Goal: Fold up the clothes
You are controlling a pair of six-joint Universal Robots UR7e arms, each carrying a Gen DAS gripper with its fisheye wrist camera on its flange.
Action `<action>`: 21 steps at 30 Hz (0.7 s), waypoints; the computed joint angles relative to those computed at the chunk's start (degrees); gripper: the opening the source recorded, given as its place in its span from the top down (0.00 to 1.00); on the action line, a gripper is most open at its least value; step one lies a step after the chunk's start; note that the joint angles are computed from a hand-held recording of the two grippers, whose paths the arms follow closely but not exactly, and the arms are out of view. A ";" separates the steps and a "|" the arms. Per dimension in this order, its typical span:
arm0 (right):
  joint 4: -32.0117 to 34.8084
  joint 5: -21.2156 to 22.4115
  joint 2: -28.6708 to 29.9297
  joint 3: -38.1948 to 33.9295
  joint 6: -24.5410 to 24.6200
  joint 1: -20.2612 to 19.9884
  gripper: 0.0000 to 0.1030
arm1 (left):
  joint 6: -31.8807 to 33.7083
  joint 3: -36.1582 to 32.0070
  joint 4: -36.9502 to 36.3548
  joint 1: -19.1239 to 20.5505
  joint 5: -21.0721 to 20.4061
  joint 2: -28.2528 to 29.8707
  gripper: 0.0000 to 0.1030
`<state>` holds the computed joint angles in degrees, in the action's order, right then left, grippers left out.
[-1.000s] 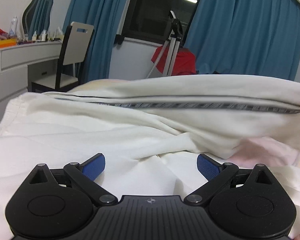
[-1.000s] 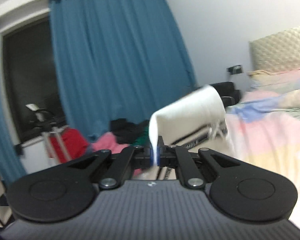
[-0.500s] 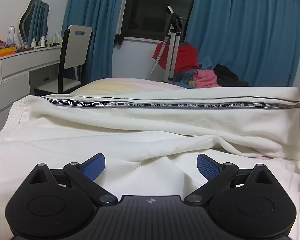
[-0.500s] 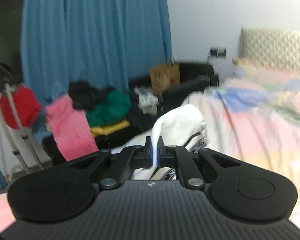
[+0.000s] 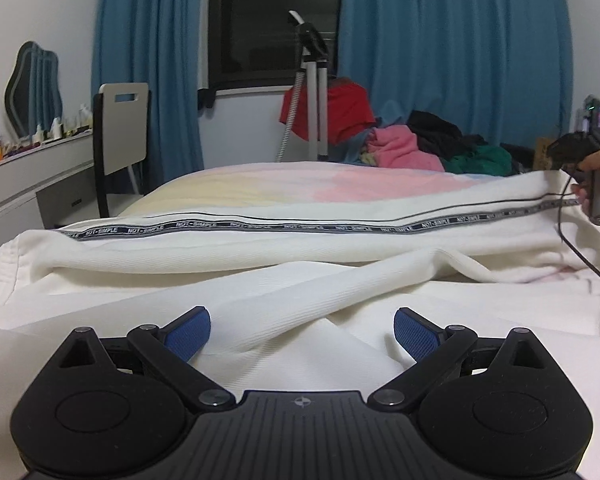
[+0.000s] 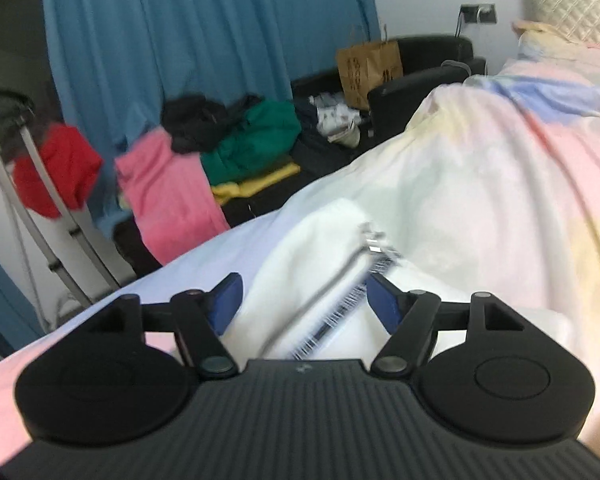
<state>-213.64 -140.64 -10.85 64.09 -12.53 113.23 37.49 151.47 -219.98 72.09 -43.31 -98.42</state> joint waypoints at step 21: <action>-14.55 20.12 -16.33 41.06 35.01 -7.99 0.49 | 17.67 2.53 -13.72 -6.45 6.59 6.06 0.15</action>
<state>-228.19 -120.53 -27.18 105.15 22.48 105.25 55.16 154.00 -233.70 65.65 -36.72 -92.37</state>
